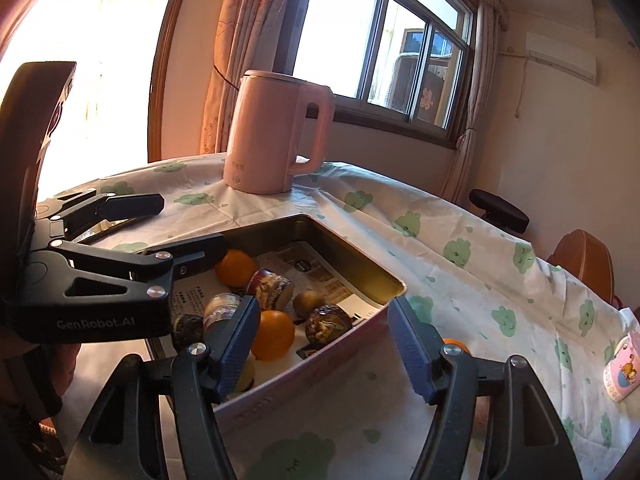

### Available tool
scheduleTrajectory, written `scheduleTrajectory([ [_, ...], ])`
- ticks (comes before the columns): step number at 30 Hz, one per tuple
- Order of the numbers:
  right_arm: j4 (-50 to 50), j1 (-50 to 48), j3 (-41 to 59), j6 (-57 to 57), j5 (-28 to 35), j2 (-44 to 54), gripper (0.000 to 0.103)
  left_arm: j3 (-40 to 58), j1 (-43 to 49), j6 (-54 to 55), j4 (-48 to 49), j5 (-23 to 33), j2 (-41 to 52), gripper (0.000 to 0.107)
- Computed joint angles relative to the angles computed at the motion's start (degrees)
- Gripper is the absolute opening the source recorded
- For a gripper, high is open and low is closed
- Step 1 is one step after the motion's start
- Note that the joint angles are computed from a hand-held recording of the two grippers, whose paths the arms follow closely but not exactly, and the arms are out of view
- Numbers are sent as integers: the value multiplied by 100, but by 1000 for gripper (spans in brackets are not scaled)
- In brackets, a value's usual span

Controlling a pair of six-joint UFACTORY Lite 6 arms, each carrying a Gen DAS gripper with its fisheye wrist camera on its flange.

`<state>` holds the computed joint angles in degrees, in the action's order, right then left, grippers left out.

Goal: Organize fruits
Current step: 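Grasp an orange with the left tool while the right tool grasps a brown pear-shaped fruit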

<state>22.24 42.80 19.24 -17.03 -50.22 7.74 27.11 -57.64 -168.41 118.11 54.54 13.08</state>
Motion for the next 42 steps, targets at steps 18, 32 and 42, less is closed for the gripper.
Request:
scheduleTrajectory([
  [18, -3241, -3779, 315, 1146, 1150, 481, 74, 2333, -816, 1716, -741, -409, 1189, 88],
  [32, -4691, -5027, 640, 2367, 1185, 779, 50, 4796, -556, 3377, -1446, -1769, 2804, 76],
  [42, -5626, -5894, 475, 2954, 723, 630, 51, 7664, -148, 6982, -4469, -2369, 4639, 46],
])
